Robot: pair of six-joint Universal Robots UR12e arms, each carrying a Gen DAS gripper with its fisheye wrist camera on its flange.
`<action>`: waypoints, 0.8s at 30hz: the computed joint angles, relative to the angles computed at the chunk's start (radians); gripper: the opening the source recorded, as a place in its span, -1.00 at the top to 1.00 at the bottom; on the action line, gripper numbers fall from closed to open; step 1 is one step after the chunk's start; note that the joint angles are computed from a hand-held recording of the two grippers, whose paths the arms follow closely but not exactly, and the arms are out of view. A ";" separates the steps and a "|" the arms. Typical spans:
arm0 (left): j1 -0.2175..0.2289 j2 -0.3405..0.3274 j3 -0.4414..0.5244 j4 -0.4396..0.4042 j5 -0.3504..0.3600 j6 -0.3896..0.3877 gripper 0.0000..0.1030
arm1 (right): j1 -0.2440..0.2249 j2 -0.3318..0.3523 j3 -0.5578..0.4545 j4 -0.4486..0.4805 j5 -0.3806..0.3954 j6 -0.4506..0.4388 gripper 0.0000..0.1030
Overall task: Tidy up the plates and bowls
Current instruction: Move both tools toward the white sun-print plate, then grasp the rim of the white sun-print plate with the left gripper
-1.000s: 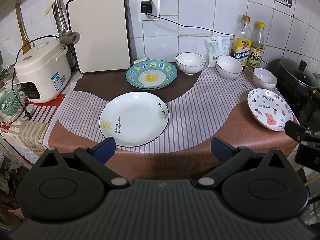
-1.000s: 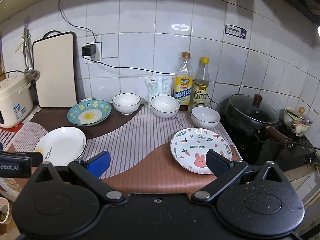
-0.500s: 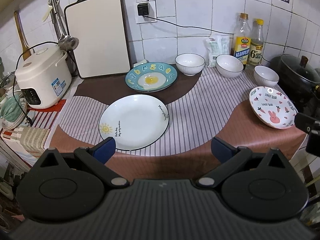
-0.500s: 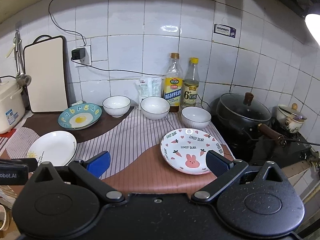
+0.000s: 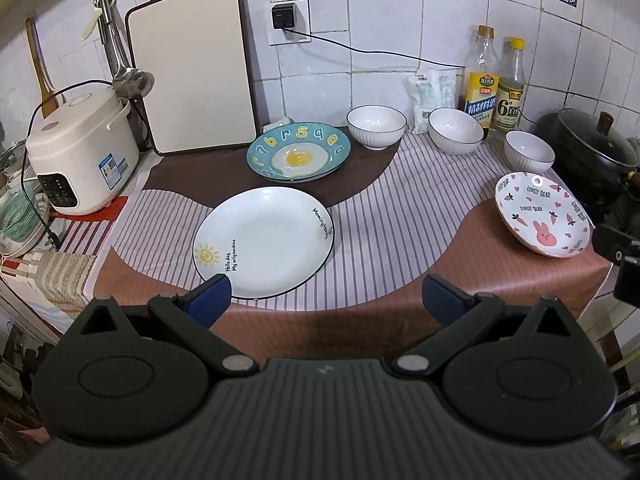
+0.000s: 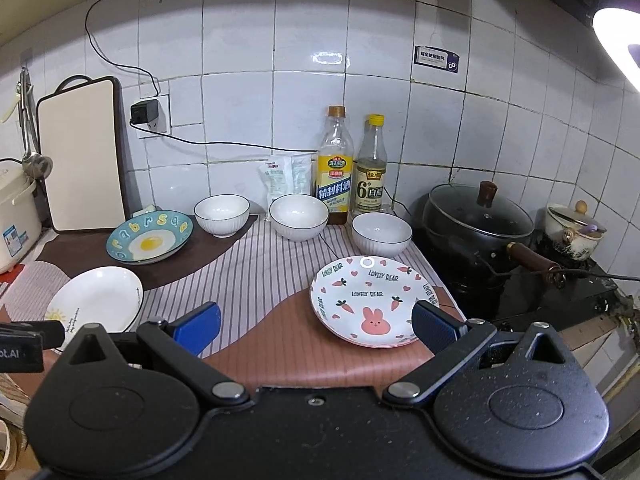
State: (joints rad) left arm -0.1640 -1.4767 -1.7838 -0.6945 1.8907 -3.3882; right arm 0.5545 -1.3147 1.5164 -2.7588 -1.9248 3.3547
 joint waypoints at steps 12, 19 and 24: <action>0.026 -0.001 -0.005 0.012 -0.082 0.009 -1.00 | -0.007 0.016 0.019 -0.158 0.085 -0.071 -1.00; 0.090 0.009 -0.011 0.084 -0.144 0.037 -0.96 | -0.028 0.064 -0.005 -0.279 0.256 -0.118 -0.99; 0.167 0.017 -0.027 0.124 -0.180 0.023 -0.96 | -0.035 0.112 -0.073 -0.229 0.396 -0.212 -0.99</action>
State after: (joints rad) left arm 0.0028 -1.4595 -1.8110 -0.5710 1.7108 -3.3654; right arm 0.5192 -1.2024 1.4436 -2.9881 -1.5290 3.1432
